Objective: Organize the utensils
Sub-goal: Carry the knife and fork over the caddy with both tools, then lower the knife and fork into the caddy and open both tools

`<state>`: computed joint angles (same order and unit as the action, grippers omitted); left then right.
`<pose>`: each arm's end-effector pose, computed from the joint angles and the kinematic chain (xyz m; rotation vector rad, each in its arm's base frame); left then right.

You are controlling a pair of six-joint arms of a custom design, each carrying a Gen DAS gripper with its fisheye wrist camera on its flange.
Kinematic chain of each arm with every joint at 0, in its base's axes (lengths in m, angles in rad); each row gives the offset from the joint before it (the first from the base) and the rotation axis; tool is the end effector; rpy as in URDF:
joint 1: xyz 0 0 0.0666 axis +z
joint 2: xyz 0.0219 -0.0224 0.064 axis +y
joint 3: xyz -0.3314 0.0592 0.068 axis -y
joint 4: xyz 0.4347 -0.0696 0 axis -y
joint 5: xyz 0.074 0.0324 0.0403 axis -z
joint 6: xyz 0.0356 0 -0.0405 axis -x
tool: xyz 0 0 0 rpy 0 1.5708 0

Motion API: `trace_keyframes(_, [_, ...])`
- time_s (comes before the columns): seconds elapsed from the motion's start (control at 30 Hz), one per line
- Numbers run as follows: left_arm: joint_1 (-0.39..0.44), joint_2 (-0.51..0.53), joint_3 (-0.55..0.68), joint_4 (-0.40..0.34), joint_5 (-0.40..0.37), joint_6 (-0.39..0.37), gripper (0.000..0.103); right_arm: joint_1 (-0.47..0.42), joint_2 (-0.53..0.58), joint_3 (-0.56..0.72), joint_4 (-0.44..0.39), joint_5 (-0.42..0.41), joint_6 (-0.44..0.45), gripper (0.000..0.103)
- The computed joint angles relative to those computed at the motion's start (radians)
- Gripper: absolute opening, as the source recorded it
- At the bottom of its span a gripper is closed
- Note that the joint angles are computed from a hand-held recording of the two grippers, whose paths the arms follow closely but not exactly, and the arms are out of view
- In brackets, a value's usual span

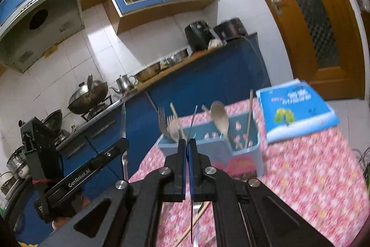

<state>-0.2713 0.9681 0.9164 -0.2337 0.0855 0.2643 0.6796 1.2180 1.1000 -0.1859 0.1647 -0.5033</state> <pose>0.4125 -0.1183 0.3887 0.0667 1.8782 -0.4497 0.3982 0.3138 0.3811 -0.0531 1.9231 0.6548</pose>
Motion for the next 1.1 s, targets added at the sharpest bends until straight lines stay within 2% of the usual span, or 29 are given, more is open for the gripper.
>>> trace_keyframes(0.47, [-0.009, 0.202, 0.19, 0.149, -0.089, -0.033, 0.018, -0.063, 0.09, 0.135, 0.03, 0.056, 0.132, 0.003])
trace_keyframes(0.73, [-0.007, 0.321, 0.279, 0.22, -0.156, -0.034, 0.018, -0.094, 0.161, 0.2, 0.059, 0.072, 0.176, 0.003])
trace_keyframes(1.0, [-0.026, 0.377, 0.263, 0.328, -0.237, -0.089, 0.018, -0.11, 0.228, 0.229, 0.102, 0.084, 0.204, 0.003])
trace_keyframes(1.1, [-0.024, 0.386, 0.253, 0.342, -0.237, -0.084, 0.018, -0.106, 0.247, 0.231, 0.108, 0.098, 0.236, 0.003])
